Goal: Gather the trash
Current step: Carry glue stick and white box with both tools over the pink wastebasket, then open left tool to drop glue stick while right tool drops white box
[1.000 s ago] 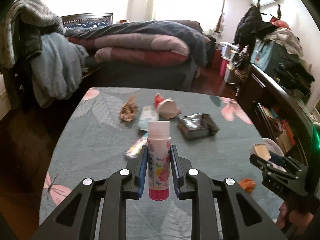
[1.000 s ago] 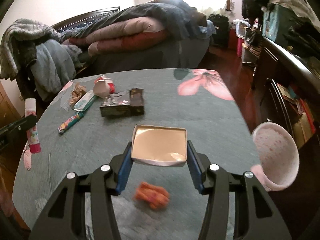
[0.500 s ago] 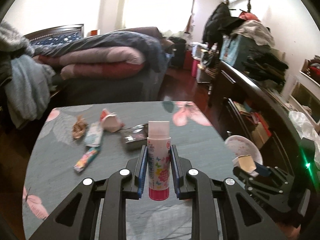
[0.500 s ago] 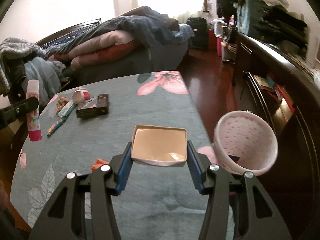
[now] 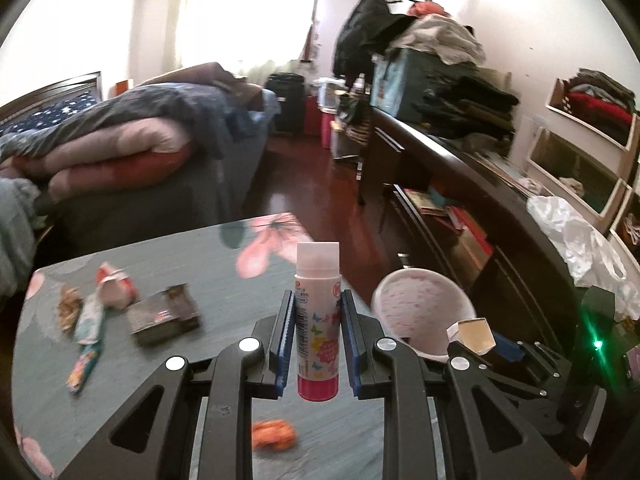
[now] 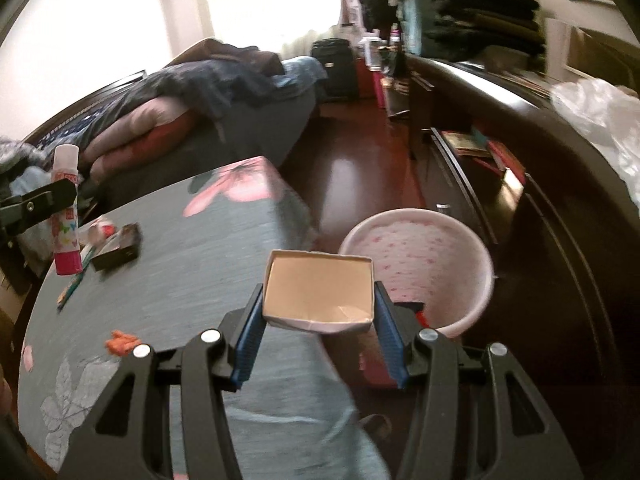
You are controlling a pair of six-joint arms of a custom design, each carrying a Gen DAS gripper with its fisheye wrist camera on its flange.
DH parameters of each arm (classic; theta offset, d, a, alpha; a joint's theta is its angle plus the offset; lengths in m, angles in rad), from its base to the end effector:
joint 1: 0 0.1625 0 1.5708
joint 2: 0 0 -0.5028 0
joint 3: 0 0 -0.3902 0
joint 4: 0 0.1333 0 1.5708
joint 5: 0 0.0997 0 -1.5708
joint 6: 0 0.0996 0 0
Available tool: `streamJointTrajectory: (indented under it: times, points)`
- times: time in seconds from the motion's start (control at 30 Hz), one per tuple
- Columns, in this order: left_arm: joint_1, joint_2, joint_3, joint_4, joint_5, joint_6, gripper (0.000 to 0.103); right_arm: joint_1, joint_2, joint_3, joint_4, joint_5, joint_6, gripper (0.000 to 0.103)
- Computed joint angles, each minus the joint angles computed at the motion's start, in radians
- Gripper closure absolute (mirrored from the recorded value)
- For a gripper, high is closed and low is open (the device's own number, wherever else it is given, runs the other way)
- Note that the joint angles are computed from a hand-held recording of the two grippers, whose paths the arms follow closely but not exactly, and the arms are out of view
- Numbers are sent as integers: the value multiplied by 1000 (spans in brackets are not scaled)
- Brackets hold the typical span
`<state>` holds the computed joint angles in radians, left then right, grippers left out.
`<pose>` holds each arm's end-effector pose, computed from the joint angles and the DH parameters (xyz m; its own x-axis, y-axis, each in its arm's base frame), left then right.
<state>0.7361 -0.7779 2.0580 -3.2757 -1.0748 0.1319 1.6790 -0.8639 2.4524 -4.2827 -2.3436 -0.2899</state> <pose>-0.3211 -0.5347 0.1028 -0.6407 0.5960 -0.4840 0.7661 0.5380 -0.3515 0.1095 -0.4177 0.2137 -0.7339 0.4026 0.5471 -0.2677 0.5689 -0.7776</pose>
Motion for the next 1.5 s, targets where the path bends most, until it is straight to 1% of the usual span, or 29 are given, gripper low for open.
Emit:
streamJointTrajectory:
  times: [0.13, 0.33, 0.57, 0.63, 0.8, 0.9, 1.07, 1.13, 1.17, 1.2, 1.23, 1.27, 1.3, 1.33, 1.37, 1.4, 1.5]
  points:
    - [-17, 49, -38, 14, -30, 12, 81, -39, -23, 18, -40, 5, -5, 51]
    - [-29, 126, -113, 52, -96, 37, 81, -106, -51, 43, -84, 25, -11, 51]
    - [-32, 207, -203, 124, -134, 47, 81, -194, -79, 55, -109, 55, -19, 51]
    - [-31, 244, -247, 160, -141, 49, 81, -221, -82, 50, -114, 66, -21, 51]
    - [-21, 320, -341, 234, -153, 52, 81, -296, -86, 14, -84, 111, -35, 51]
    - [-8, 363, -407, 309, -188, 40, 81, -329, -75, -18, -65, 121, -53, 51]
    - [1, 416, -481, 385, -191, 35, 80, -383, -68, -62, -15, 189, -60, 51]
    - [5, 429, -506, 413, -189, 24, 80, -401, -57, -81, -14, 215, -66, 49]
    - [7, 433, -511, 411, -188, 17, 75, -405, -56, -91, -1, 214, -67, 49]
    - [8, 431, -510, 406, -185, 16, 68, -408, -54, -97, 9, 215, -70, 48]
    - [7, 431, -509, 391, -179, 17, 53, -414, -49, -105, 16, 223, -76, 48]
    - [5, 430, -502, 365, -175, 21, 44, -415, -46, -109, 17, 224, -77, 44]
    - [2, 428, -493, 326, -164, 31, 37, -416, -42, -111, 14, 225, -79, 39]
    - [1, 426, -489, 308, -161, 35, 24, -418, -36, -113, 2, 234, -84, 37]
    - [1, 422, -483, 286, -161, 41, 18, -420, -36, -114, -1, 240, -88, 33]
    - [0, 419, -477, 263, -158, 47, 18, -421, -35, -114, -5, 244, -90, 30]
    - [-1, 412, -475, 250, -148, 58, 18, -423, -36, -107, -19, 251, -86, 26]
